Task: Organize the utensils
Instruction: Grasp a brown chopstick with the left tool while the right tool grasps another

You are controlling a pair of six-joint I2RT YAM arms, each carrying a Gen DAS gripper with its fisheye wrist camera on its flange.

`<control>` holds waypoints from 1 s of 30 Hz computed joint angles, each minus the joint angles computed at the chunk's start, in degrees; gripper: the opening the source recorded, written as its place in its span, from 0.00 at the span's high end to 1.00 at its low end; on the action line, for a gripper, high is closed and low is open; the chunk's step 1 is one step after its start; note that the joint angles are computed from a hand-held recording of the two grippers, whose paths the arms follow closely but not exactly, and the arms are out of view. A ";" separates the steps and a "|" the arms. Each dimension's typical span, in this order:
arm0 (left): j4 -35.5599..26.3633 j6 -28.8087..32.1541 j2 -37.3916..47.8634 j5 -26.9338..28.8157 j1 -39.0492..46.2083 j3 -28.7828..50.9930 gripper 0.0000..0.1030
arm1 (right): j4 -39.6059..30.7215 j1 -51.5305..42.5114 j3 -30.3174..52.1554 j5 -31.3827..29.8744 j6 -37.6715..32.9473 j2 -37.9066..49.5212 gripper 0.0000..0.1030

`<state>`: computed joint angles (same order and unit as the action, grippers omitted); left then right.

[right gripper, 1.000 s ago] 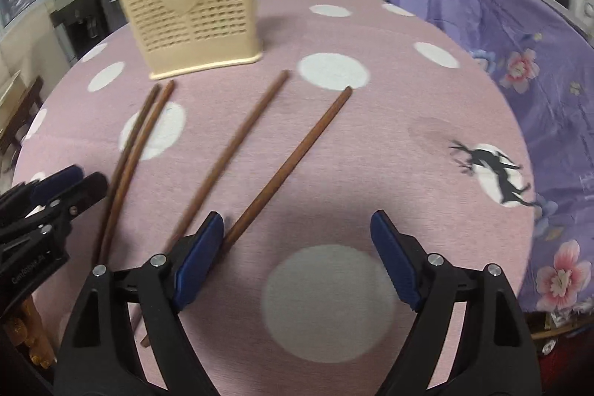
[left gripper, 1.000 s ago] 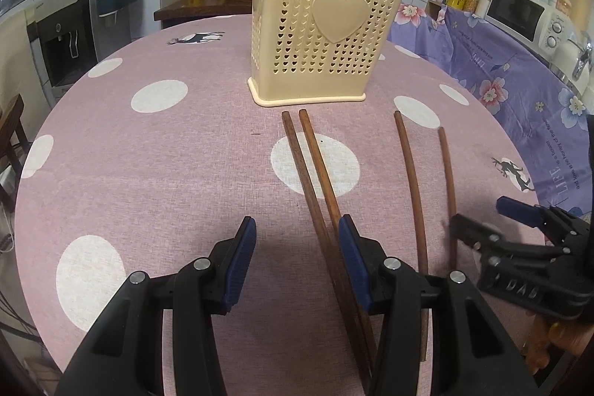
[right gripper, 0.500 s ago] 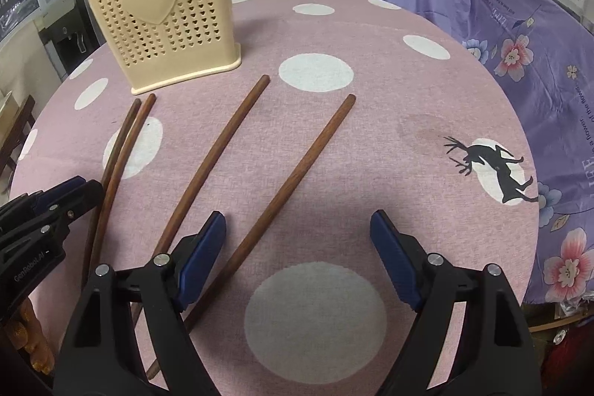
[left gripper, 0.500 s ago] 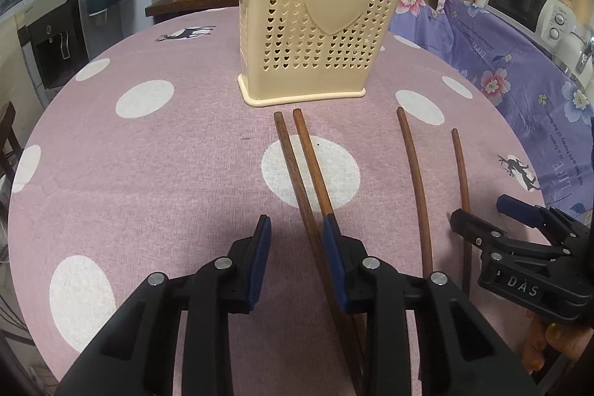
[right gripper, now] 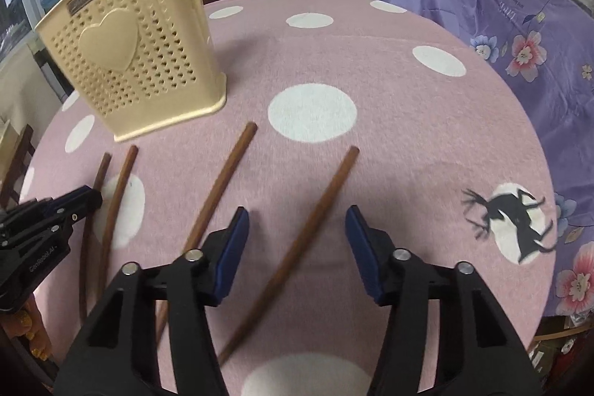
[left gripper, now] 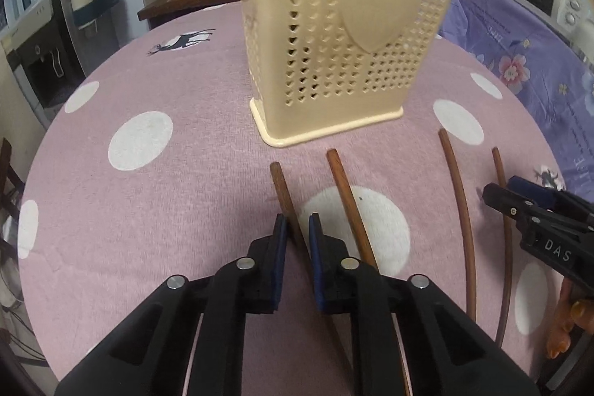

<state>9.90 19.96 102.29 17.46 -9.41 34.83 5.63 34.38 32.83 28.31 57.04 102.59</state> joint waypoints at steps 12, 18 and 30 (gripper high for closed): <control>-0.87 -0.39 0.93 0.73 0.13 1.65 0.90 | 3.32 -3.24 3.01 -5.58 -7.18 2.22 0.80; 1.49 -2.37 0.99 -2.06 -1.62 0.97 0.90 | -0.04 -2.41 6.13 -2.91 -4.08 4.20 0.80; 6.45 -2.54 1.56 -7.06 -4.84 -0.27 0.90 | -1.47 -3.55 9.61 -1.87 -3.98 6.75 0.89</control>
